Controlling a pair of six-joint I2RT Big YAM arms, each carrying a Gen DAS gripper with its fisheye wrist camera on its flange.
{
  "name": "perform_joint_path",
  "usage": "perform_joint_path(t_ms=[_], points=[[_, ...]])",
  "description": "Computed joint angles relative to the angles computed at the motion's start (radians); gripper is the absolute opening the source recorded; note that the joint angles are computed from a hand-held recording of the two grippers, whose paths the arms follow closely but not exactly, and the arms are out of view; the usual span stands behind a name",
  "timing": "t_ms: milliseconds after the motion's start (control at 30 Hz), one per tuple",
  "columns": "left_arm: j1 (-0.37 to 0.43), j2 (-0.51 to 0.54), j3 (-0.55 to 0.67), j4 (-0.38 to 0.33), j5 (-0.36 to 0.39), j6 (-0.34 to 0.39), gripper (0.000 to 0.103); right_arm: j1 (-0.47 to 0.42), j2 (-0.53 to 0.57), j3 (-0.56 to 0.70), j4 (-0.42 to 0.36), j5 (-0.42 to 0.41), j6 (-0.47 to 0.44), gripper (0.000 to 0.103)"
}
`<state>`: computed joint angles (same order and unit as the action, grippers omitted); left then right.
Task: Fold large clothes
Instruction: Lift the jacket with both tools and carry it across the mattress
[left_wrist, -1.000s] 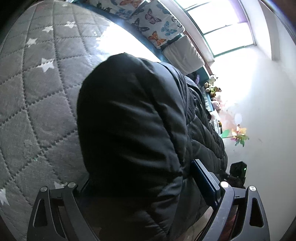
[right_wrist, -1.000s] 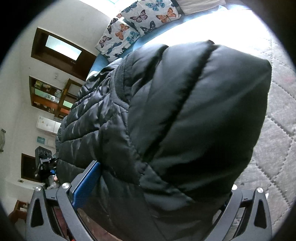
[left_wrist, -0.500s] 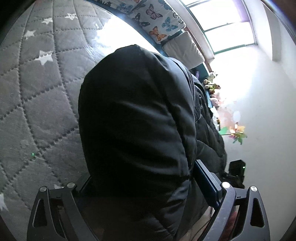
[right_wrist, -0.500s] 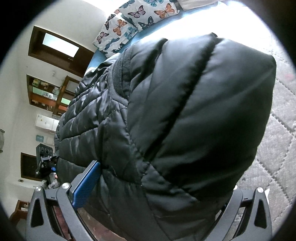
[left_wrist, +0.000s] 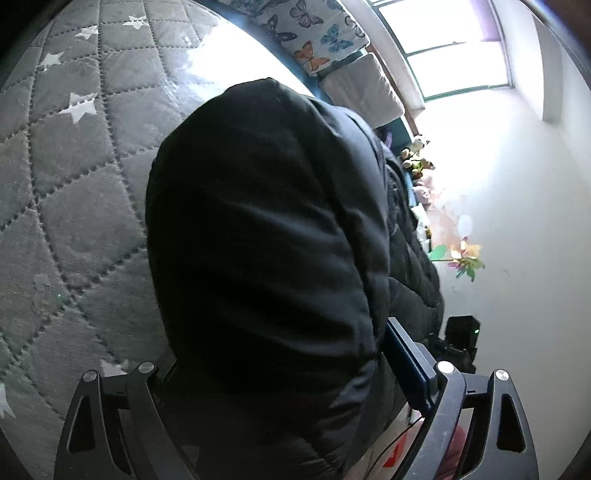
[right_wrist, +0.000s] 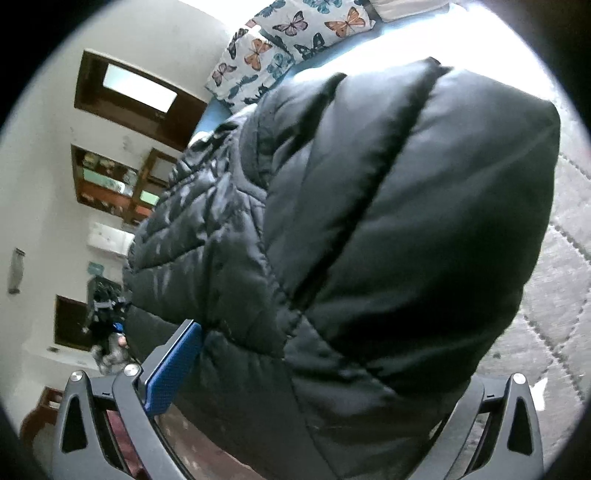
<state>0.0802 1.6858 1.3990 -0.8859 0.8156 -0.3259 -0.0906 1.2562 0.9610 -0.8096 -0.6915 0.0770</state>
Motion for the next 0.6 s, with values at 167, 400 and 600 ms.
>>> perform_joint_path(t_ms=[167, 400, 600], points=[[-0.005, 0.017, 0.020, -0.022, 0.002, 0.008, 0.098, 0.002, 0.003, 0.004, -0.004, 0.016, -0.017, 0.103], [-0.031, 0.006, 0.013, 0.018, 0.004, -0.031, 0.097, -0.014, -0.032, -0.032, 0.039, -0.068, 0.000, 0.103], [-0.040, 0.020, 0.043, -0.011, -0.003, 0.001, 0.088, -0.037, -0.031, -0.030, -0.020, -0.109, -0.070, 0.103]])
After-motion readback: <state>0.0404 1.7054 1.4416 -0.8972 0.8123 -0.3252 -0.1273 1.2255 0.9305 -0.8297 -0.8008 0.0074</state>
